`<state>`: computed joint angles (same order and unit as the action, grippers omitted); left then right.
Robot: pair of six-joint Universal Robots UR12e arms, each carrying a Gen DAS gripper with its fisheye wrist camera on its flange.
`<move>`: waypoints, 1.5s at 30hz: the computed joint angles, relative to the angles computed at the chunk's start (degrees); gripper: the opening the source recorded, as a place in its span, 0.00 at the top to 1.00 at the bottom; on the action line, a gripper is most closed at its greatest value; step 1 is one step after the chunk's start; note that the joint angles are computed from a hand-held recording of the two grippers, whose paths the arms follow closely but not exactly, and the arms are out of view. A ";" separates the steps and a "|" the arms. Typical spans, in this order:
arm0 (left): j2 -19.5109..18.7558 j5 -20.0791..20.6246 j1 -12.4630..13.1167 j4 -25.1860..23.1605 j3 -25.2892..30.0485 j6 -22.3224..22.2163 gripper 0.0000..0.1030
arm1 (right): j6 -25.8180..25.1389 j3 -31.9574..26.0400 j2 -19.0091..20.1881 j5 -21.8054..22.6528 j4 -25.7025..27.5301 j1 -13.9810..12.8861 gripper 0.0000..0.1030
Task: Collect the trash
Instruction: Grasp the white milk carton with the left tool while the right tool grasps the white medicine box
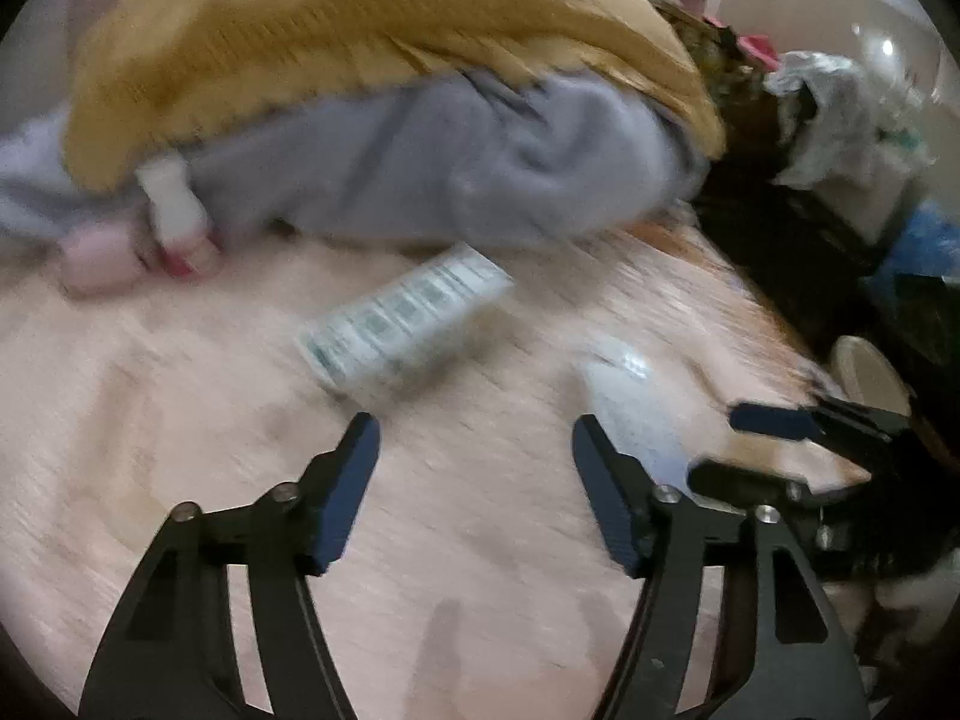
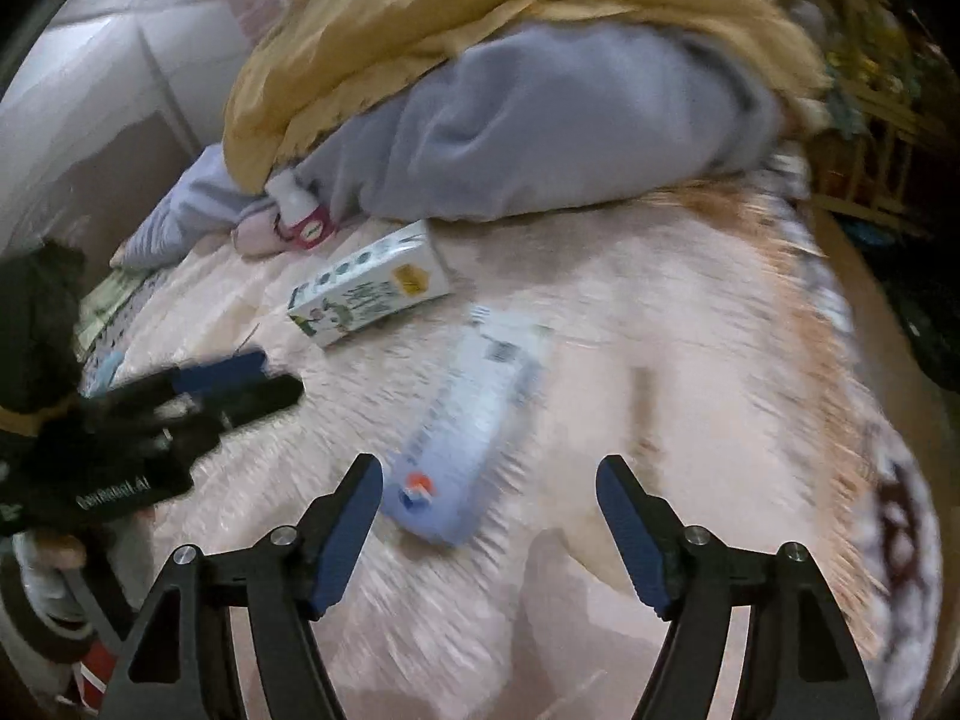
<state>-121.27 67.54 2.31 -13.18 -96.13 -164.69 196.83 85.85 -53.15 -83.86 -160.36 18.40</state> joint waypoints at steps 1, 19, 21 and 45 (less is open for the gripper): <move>-0.62 1.96 -0.16 1.14 0.85 0.45 0.32 | -0.20 -1.46 0.91 -0.12 0.89 0.28 0.31; -7.55 12.97 -3.82 -8.59 11.15 11.74 0.50 | -6.35 -2.81 2.00 -1.41 5.33 0.12 0.49; -6.11 11.06 -3.57 -10.05 9.77 10.53 0.59 | -6.31 -0.80 0.72 -0.74 3.66 -0.06 0.49; 7.61 6.78 -5.13 -6.87 -9.76 3.50 0.62 | -2.19 14.72 -9.85 -2.66 -4.39 0.64 0.49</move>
<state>-113.66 74.32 -2.82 -20.05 -105.89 -161.19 194.63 100.57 -63.00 -86.52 -164.75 19.03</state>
